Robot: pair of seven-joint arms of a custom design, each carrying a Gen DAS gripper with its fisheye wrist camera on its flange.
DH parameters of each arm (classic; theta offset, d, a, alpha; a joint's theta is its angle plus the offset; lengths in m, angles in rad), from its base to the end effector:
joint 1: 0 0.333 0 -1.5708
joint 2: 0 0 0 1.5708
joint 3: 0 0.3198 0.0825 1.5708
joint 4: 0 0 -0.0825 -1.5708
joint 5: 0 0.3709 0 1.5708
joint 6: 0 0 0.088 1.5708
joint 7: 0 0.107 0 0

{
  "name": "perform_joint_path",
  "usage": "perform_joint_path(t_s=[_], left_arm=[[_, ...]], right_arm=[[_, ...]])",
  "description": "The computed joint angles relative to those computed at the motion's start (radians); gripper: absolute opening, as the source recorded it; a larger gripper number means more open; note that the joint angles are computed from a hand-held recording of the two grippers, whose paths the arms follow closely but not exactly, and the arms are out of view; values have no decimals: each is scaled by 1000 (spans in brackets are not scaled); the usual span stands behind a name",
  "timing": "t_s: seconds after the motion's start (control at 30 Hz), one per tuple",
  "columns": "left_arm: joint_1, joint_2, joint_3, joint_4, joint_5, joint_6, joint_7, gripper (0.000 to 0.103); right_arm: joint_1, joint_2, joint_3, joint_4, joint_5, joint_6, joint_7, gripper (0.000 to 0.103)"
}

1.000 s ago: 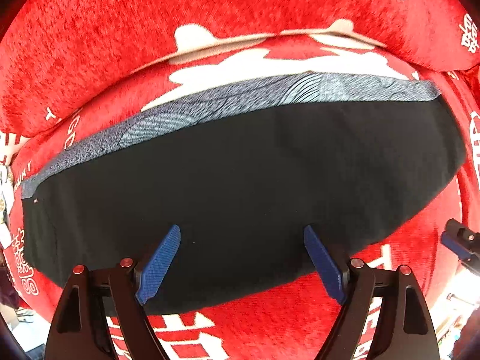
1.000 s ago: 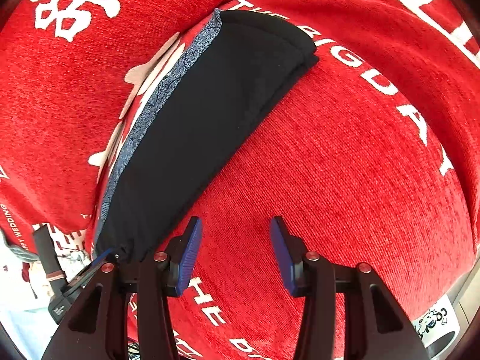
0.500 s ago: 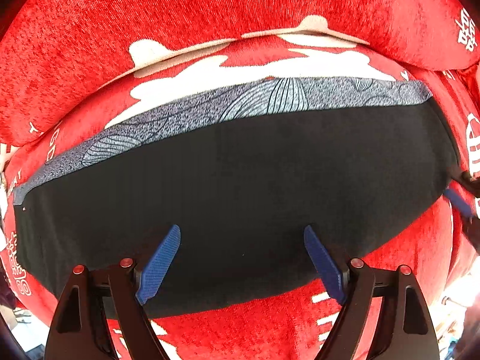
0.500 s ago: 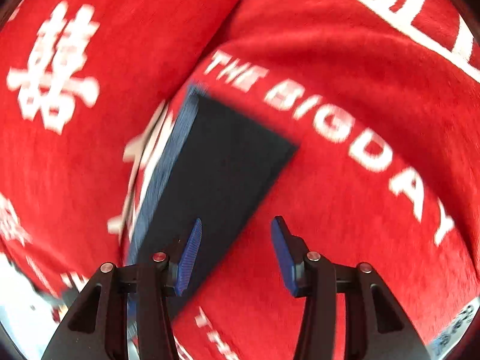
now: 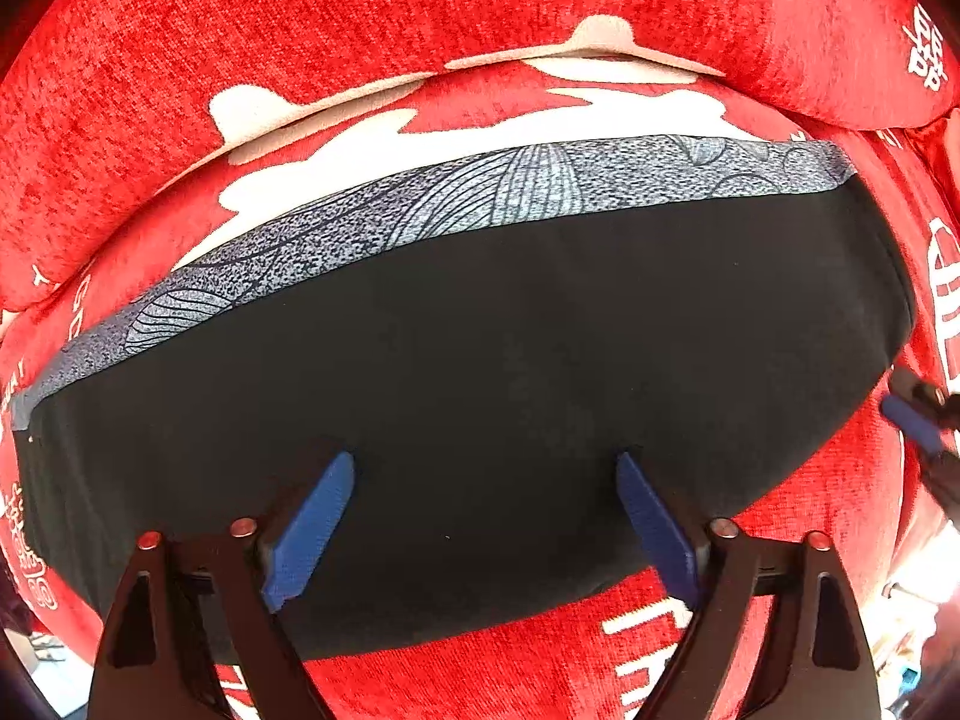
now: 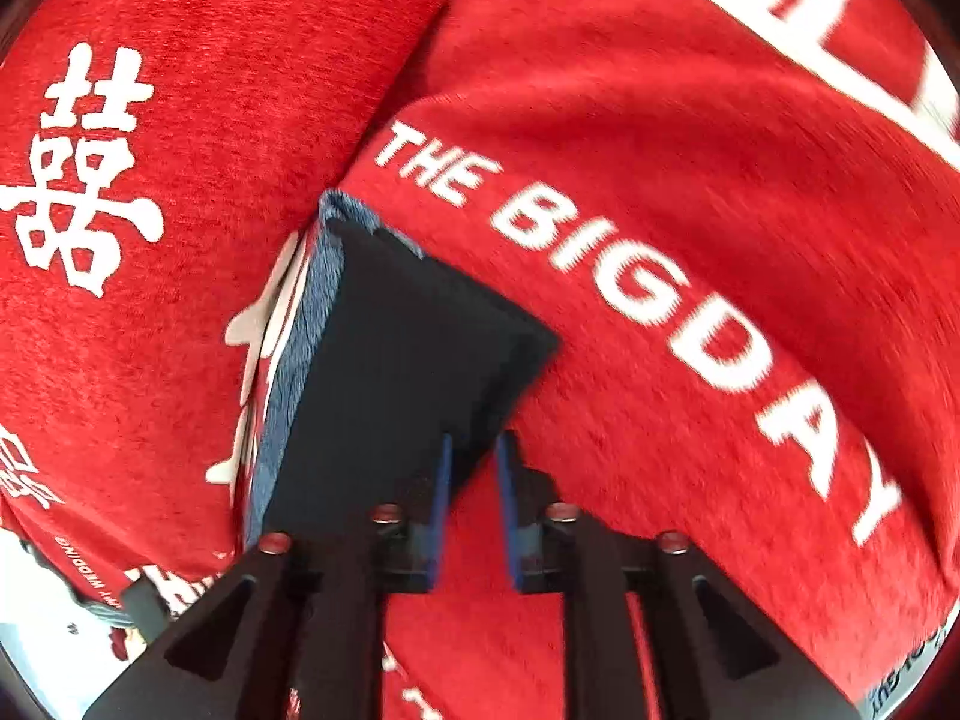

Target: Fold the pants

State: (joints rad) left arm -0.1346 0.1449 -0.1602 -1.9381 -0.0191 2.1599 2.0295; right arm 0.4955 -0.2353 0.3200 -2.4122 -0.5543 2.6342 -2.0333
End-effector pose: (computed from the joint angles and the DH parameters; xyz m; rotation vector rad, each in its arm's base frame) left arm 0.5627 -0.1683 0.4288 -1.2515 2.8411 -0.1255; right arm 0.3181 0.3641 0.4527 -0.1851 2.5328 0.1142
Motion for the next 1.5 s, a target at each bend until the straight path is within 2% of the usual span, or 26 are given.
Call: perform_joint_path(t_s=[0.07,0.13,0.17,0.23,0.4,0.57,0.73,0.9,1.03,1.17,1.2,1.23,1.27,1.3,1.4,1.5], left_arm=[[2,4,1,8,-7,-12,-1,92],[2,1,1,2,-6,-7,-2,92],[2,-2,1,-1,-6,-4,0,92],[4,-7,1,-6,-9,-3,4,92],[6,-9,1,-5,-15,-8,11,92],[5,-9,0,-10,-16,-1,10,92],[4,-7,0,-10,-11,3,10,94],[6,-13,0,-17,-18,4,20,95],[6,-15,-1,-32,-19,36,34,95],[3,-25,-3,-32,-14,25,34,93],[3,-28,-4,-26,-19,20,34,88],[3,-35,-6,-22,-35,26,40,76],[4,-40,-9,-16,-59,32,53,75],[4,-43,-12,-12,-79,42,62,75],[-6,-37,-21,2,-115,82,65,75],[-29,21,-24,47,-84,64,-2,75]], right_arm=[[-3,8,13,5,-29,33,29,28],[4,26,16,22,-41,49,21,43],[8,37,17,31,-47,57,18,44],[4,69,16,48,-89,96,35,45],[10,95,3,70,-170,97,98,45],[15,97,-21,69,-186,95,87,45],[-11,82,-1,49,-319,91,255,45],[-31,51,31,13,-580,34,588,47],[-16,68,12,30,-647,-36,634,54],[-1,112,-13,71,-710,-94,718,54],[2,114,-25,71,-723,-81,739,50],[0,122,-41,74,-741,-49,757,31],[-2,120,-59,68,-742,2,751,17],[0,113,-62,67,-745,6,738,14],[-2,89,-65,85,-768,6,649,14],[-7,78,-61,120,-784,5,566,14]])
